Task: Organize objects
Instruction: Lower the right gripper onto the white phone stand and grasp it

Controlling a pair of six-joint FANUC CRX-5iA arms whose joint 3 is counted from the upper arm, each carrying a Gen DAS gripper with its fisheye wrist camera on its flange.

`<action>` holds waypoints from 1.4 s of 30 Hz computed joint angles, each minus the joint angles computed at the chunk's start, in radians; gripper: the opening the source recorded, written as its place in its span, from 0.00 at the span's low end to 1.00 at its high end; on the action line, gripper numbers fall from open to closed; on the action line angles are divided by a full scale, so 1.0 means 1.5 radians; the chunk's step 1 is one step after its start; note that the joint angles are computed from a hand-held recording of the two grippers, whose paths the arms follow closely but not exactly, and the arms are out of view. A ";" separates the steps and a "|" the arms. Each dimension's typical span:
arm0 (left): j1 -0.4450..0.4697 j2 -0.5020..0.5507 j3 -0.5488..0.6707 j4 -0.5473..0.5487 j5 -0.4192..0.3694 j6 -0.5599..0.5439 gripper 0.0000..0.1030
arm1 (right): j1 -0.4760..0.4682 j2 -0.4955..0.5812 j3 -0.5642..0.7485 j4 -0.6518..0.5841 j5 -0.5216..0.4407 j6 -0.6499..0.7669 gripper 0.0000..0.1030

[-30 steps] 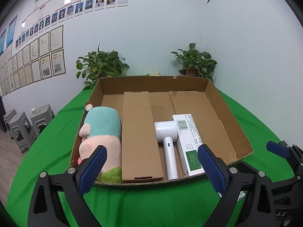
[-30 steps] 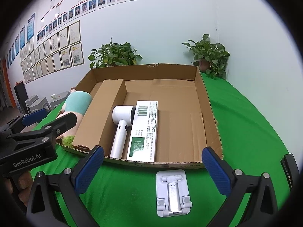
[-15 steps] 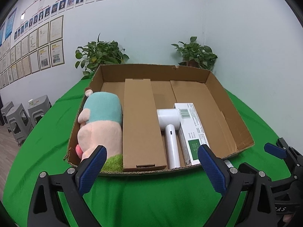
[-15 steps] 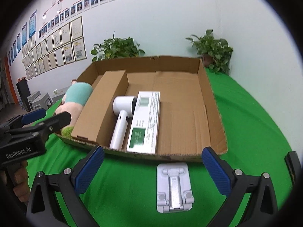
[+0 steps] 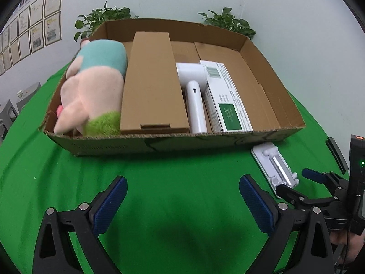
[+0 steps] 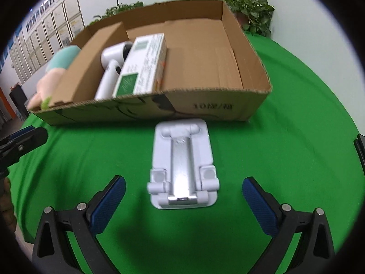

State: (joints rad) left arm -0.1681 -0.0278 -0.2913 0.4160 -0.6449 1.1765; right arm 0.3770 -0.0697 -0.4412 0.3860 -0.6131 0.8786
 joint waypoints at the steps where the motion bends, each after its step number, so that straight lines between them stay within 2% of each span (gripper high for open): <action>1: -0.001 0.001 -0.001 0.002 -0.002 -0.001 0.97 | 0.000 0.004 0.004 -0.010 -0.002 0.014 0.88; 2: -0.002 0.002 -0.003 0.004 -0.002 -0.003 0.97 | -0.001 0.009 0.010 -0.021 -0.006 0.026 0.79; 4: -0.003 0.000 -0.003 -0.002 -0.004 0.006 0.97 | 0.001 0.019 0.014 -0.021 -0.016 0.030 0.68; 5: -0.003 0.000 -0.004 -0.001 -0.004 0.007 0.96 | 0.007 0.017 0.000 0.015 -0.008 0.006 0.64; 10: -0.002 -0.002 -0.012 0.019 -0.006 -0.007 0.97 | 0.018 0.006 -0.006 0.008 -0.015 0.015 0.64; 14: 0.005 0.004 -0.027 0.084 -0.023 -0.051 0.97 | 0.043 -0.016 0.004 -0.077 -0.030 0.093 0.64; 18: 0.010 0.031 -0.029 0.168 -0.076 -0.123 0.96 | 0.044 -0.020 0.043 -0.201 -0.053 0.194 0.66; 20: 0.011 0.041 -0.037 0.217 -0.098 -0.156 0.96 | 0.039 -0.021 0.056 -0.242 -0.053 0.242 0.83; 23: 0.009 0.055 -0.037 0.251 -0.119 -0.175 0.96 | 0.064 -0.037 0.019 -0.154 -0.025 0.193 0.89; 25: 0.006 0.060 -0.035 0.249 -0.121 -0.165 0.96 | 0.069 -0.041 0.008 -0.131 -0.019 0.178 0.92; 31: 0.003 0.074 -0.037 0.282 -0.133 -0.172 0.95 | 0.062 -0.040 -0.007 -0.094 -0.017 0.149 0.92; 33: 0.004 0.077 -0.036 0.282 -0.137 -0.168 0.94 | 0.064 -0.032 -0.001 -0.094 -0.021 0.153 0.89; 35: 0.004 0.079 -0.035 0.285 -0.139 -0.168 0.92 | 0.071 -0.027 0.002 -0.090 -0.026 0.161 0.73; 37: 0.004 0.081 -0.037 0.292 -0.141 -0.170 0.89 | 0.077 -0.021 0.004 -0.087 -0.027 0.171 0.65; 39: 0.003 0.080 -0.037 0.290 -0.138 -0.170 0.85 | 0.084 -0.023 -0.007 -0.060 -0.022 0.146 0.65; 41: 0.003 0.082 -0.035 0.285 -0.141 -0.167 0.76 | 0.081 -0.023 -0.003 -0.071 -0.024 0.147 0.65; 42: 0.004 0.085 -0.034 0.284 -0.145 -0.164 0.75 | 0.081 -0.022 0.001 -0.078 -0.027 0.149 0.65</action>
